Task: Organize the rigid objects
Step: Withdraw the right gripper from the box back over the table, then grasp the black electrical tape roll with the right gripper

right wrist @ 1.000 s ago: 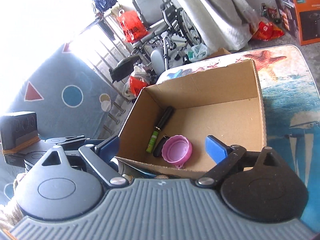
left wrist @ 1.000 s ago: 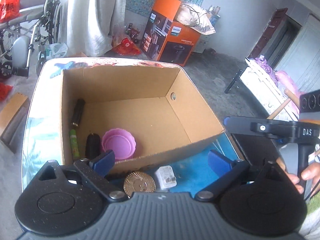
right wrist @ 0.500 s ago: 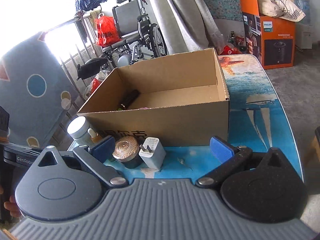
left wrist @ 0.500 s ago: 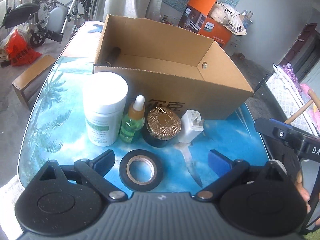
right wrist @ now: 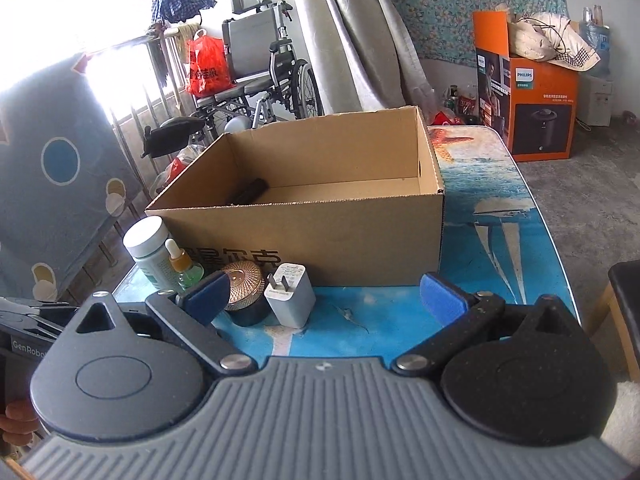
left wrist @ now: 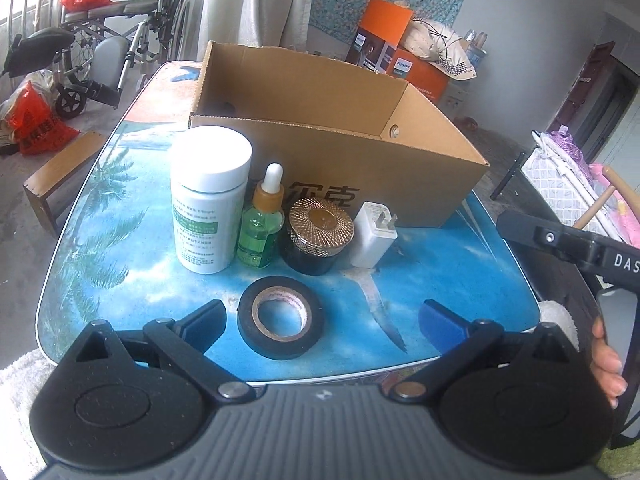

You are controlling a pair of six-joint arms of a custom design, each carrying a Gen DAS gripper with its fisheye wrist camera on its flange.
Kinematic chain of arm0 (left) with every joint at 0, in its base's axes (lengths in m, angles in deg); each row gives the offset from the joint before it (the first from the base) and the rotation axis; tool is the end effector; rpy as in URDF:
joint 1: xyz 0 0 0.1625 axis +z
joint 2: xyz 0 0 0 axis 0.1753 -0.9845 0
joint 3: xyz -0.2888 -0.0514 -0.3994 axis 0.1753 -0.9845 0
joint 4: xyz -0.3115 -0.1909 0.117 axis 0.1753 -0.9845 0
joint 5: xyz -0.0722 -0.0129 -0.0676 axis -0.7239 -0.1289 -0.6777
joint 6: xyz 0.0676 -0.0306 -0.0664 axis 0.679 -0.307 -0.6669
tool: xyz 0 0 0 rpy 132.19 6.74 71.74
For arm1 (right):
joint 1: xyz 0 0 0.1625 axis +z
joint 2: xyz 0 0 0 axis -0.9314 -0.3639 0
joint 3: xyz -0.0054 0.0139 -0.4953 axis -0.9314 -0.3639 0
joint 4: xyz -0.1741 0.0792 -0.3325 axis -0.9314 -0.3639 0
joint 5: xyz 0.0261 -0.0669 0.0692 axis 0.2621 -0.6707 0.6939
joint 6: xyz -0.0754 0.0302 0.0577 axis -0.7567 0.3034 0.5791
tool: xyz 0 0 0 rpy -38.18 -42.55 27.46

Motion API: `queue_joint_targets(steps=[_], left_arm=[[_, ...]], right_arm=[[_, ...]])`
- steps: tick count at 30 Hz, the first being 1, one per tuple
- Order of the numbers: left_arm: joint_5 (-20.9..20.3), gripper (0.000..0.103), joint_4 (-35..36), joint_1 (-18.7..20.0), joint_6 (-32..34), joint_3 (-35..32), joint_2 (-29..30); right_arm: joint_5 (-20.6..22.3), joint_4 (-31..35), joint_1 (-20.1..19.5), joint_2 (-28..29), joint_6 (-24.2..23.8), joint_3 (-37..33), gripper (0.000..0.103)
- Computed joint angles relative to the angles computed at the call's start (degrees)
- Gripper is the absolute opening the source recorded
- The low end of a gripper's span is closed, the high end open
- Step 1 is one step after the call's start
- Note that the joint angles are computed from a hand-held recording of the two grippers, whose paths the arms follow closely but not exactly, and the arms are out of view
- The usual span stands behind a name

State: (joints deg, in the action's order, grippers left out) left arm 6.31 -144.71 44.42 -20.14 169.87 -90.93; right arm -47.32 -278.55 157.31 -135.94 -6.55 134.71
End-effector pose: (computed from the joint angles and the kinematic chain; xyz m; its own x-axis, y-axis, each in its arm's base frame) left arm -0.2556 -0.6772 0.1117 -0.8549 0.2691 -0.4436 0.4663 0.7732 -0.4297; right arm 0.1001 -0.6175 0.2269 -0.8459 -0.1351 0.5159 -0.4913 0.5734 -0.6556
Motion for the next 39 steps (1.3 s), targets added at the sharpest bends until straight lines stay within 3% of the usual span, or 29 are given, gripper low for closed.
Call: queue_joint_targets(steps=[6,10,17,20,26,30,37,39], left_arm=[[0.45,0.103,-2.92,-0.38,3.04,2.26,0.24],[7.00,0.103,0.13,-1.06,4.11,1.61,1.98],[10.83,0.102,-1.81,-1.07,8.40,0.71,4.90],[12.32,0.097,-2.90,-0.82,10.94,-0.17,6.18],[11.38,0.076,-1.45,0.38,12.54,-1.87,7.00],[11.03,0.070,-2.90,0.65,13.92,-2.16,7.40],[10.05,0.065,-4.56,0.58,16.13,-2.51,8.16],[9.18,0.064,-3.97,0.46,16.31,-2.78,8.27]], right_arm=[[3.81,0.93,-0.78,-0.34,0.33,1.71,0.102],[7.69,5.95,-1.47,-0.64,0.69,1.45,0.102],[6.92,16.88,-0.35,2.12,-0.07,-3.29,0.101],[6.41,19.69,-0.06,3.78,0.04,-5.38,0.098],[5.52,26.70,0.47,6.32,0.84,-10.30,0.071],[5.08,30.29,0.70,7.64,1.23,-12.92,0.052],[3.66,32.31,0.55,9.23,2.03,-15.10,0.036],[3.71,32.23,0.15,8.97,2.59,-14.65,0.036]])
